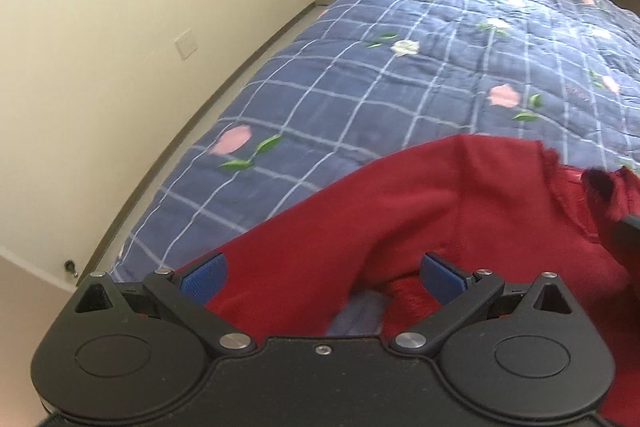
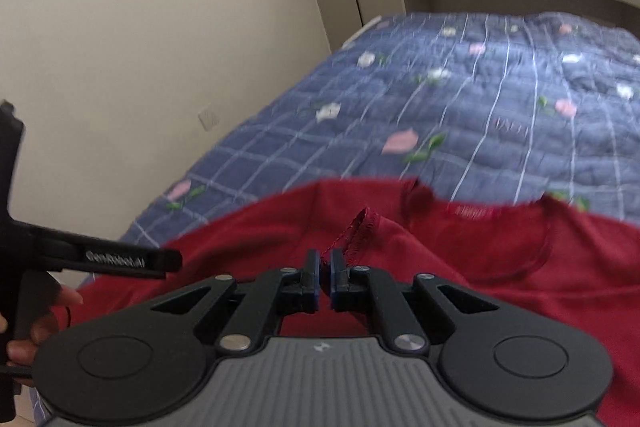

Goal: Fold small clothes
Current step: 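Carry the held sleeve with the right gripper across the shirt body, then lay the sleeve on the body and open the right gripper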

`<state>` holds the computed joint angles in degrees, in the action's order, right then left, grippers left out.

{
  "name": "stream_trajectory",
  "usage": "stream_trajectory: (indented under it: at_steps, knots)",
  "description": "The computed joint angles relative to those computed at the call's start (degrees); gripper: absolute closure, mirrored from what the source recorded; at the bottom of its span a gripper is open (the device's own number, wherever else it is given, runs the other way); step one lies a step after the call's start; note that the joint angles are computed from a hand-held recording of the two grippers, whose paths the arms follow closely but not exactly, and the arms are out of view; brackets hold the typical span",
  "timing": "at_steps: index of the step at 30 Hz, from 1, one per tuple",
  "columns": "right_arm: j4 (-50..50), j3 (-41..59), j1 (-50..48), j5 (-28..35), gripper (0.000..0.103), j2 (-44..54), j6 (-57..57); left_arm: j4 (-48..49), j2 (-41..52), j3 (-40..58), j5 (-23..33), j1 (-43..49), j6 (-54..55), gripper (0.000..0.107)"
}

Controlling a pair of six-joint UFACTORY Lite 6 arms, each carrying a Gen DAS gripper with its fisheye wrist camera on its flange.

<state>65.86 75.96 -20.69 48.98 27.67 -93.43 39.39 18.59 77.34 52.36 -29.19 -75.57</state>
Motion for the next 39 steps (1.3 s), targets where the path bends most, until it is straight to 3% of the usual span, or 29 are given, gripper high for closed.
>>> stream_trajectory:
  at_steps: [4,6,10,12,18,21,25,29,34,37,39]
  knots:
    - [-2.0,-0.8,0.4,-1.6,0.083,0.0,3.1,-0.6,-0.5,-1.6,-0.7,0.0,-1.1,0.005]
    - [-2.8,-2.1,-0.7,-1.8,0.047,-1.5,3.2,-1.0,0.2,-1.3,-1.4,-0.4,-1.6,0.005]
    - [-5.1,-3.7,-5.4,0.3,0.031,-3.1,2.0,-1.3,1.5,-0.3,-3.5,-1.5,-2.4,0.005]
    - [-6.3,-4.9,-9.0,0.2,0.018,-4.2,0.8,-1.6,2.6,0.8,-4.3,-2.0,-2.4,0.005]
    - [-6.7,-6.6,-20.0,-6.9,0.005,-6.0,-4.7,-3.4,8.9,6.6,-7.3,-3.6,0.1,0.005]
    - [8.5,-11.4,-23.9,-19.2,0.001,-7.2,-20.6,-4.7,14.4,11.6,-6.9,-5.0,2.5,0.005]
    - [30.4,-12.2,-25.5,-31.3,0.001,-5.2,-44.6,-7.0,22.3,19.7,-4.5,-6.8,5.3,0.005]
    - [51.6,-8.1,-27.0,-30.8,0.015,2.5,-67.8,-10.4,30.8,29.1,1.1,-8.1,9.2,0.005]
    - [55.6,-5.8,-27.0,-26.4,0.026,6.9,-75.0,-10.9,31.8,28.6,-0.3,-8.0,8.2,0.004]
    - [53.2,-5.4,-26.8,-24.4,0.036,7.4,-74.0,-11.9,30.7,26.4,-2.6,-7.3,6.9,0.004]
    - [51.2,-5.8,-26.7,-23.2,0.048,7.1,-73.6,-12.1,29.5,24.3,-4.1,-7.0,6.0,0.004]
